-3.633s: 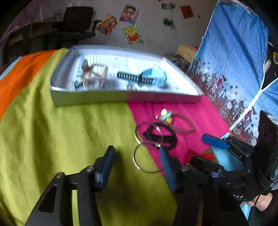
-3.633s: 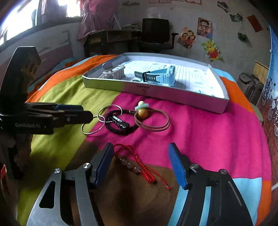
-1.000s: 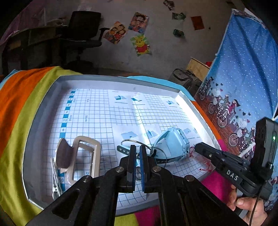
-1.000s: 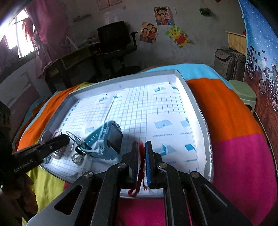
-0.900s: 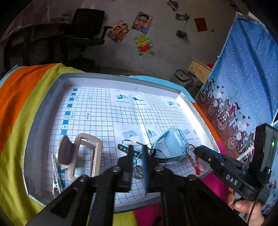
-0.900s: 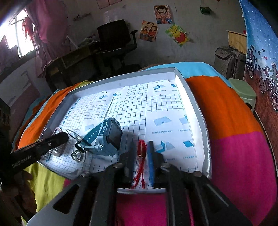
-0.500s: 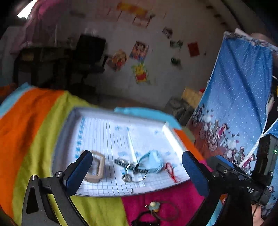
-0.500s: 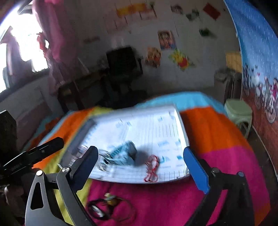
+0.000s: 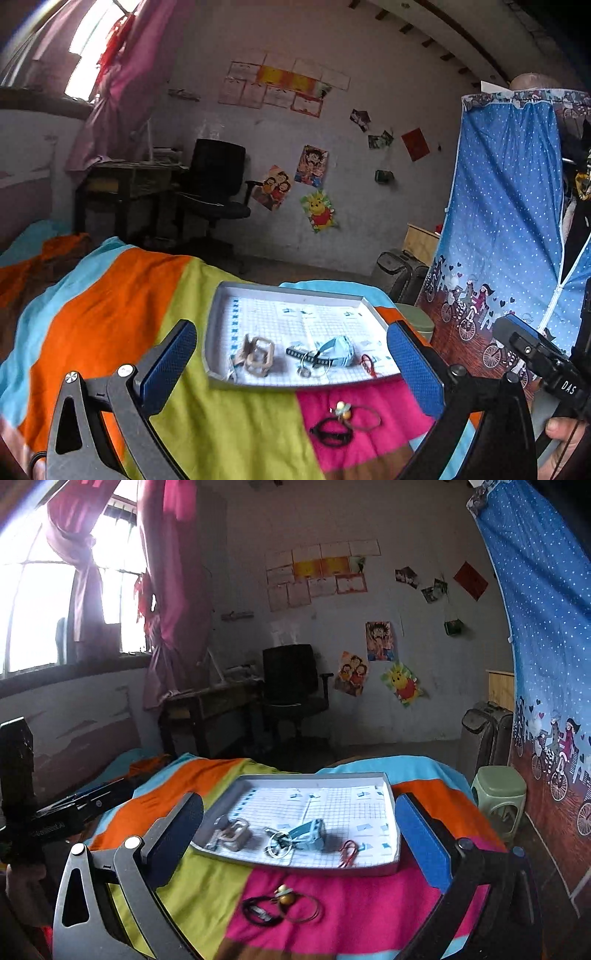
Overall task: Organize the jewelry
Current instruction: 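Withdraw both open tools and hold them above the bed cover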
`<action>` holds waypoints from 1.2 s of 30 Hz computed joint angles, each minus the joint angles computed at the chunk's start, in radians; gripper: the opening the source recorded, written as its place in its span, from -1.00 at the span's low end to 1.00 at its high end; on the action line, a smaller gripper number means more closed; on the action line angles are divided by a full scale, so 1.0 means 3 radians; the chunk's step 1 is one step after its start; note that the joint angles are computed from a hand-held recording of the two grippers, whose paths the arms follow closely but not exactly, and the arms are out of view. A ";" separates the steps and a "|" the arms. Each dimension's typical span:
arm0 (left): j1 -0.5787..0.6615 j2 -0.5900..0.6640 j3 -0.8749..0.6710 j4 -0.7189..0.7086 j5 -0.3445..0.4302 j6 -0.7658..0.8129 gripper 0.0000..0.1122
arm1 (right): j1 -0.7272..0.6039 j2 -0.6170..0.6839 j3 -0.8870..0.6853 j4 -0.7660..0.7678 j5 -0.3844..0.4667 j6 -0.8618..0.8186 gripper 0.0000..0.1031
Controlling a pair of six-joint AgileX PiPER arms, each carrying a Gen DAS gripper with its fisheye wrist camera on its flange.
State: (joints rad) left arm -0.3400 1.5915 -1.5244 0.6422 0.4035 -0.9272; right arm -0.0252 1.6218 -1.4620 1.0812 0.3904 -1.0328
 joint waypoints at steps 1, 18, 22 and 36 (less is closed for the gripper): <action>-0.0012 -0.0060 0.0082 0.0085 0.0002 -0.0090 0.84 | 0.0003 -0.0100 0.0120 0.0071 -0.0020 -0.0077 0.98; -0.0588 -0.1144 0.1234 0.0852 0.0694 -0.0896 0.84 | -0.0173 -0.1217 0.1465 0.0279 0.0118 -0.0209 0.98; -0.0769 -0.1278 0.1412 0.0875 0.0884 -0.1007 0.84 | -0.0241 -0.1444 0.1717 0.0101 0.0190 -0.0030 0.98; -0.1132 -0.1364 0.1578 0.0796 0.1381 -0.1006 0.84 | -0.0387 -0.1559 0.1969 -0.0539 0.0334 0.0565 0.98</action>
State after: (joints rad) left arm -0.6795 1.1822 -1.0511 0.8810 0.8177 -1.2290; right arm -0.1413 1.1541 -0.8712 0.9194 0.4906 -0.8633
